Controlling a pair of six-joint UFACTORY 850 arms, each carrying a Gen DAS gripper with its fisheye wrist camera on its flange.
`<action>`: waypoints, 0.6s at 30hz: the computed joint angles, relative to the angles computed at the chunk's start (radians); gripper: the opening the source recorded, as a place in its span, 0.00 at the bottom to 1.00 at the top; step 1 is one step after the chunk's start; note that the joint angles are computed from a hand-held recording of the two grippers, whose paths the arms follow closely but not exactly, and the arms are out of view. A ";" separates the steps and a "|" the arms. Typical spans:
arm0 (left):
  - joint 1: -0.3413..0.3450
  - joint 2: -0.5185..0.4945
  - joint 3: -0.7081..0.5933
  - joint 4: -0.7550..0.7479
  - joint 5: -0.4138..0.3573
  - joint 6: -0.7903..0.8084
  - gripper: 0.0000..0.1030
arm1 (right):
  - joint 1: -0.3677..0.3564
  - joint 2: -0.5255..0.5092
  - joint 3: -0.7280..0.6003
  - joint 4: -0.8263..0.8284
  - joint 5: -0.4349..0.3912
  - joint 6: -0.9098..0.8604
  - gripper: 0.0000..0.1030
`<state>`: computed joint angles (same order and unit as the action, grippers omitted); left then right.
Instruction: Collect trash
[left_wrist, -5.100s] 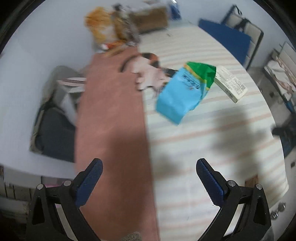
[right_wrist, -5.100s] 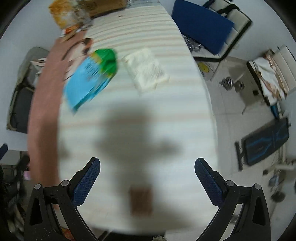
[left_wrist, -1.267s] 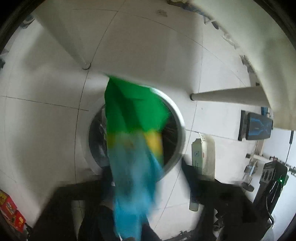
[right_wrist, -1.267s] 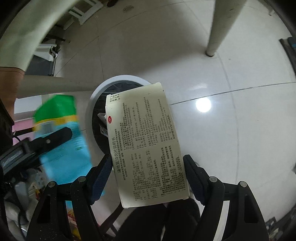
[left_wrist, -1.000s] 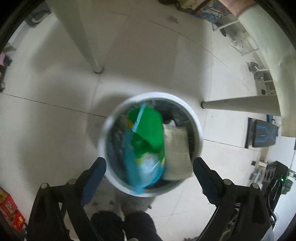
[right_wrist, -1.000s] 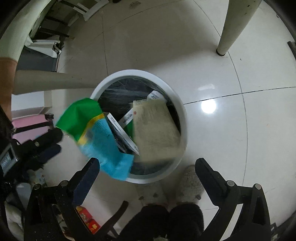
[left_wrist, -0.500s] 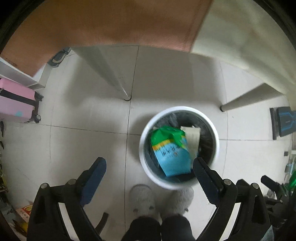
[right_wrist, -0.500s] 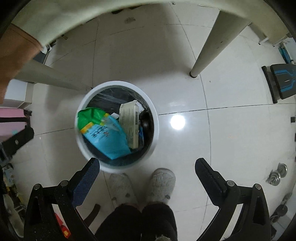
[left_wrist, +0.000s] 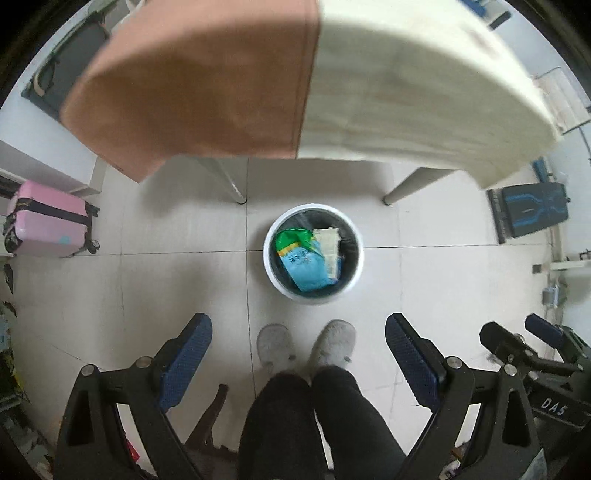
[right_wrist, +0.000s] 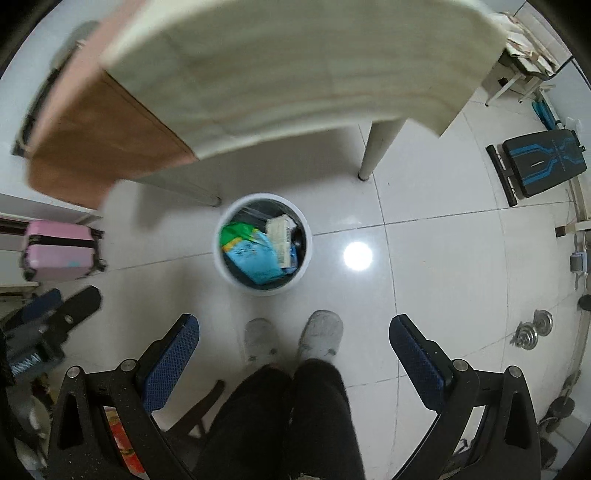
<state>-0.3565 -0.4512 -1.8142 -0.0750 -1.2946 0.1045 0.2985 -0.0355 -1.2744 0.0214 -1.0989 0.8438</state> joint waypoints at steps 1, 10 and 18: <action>0.001 0.007 -0.029 -0.017 -0.036 0.001 0.93 | 0.004 0.016 -0.030 0.004 -0.031 0.007 1.00; 0.036 -0.009 -0.330 -0.180 -0.299 -0.001 0.93 | 0.042 0.054 -0.339 0.021 -0.253 0.025 1.00; 0.065 -0.127 -0.706 -0.274 -0.449 -0.043 0.93 | 0.082 -0.057 -0.715 0.010 -0.421 0.001 1.00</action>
<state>-0.2917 -0.5778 -2.5199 -0.3492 -1.7437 0.0619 0.3806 -0.0920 -1.9895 0.0312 -1.5201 0.8452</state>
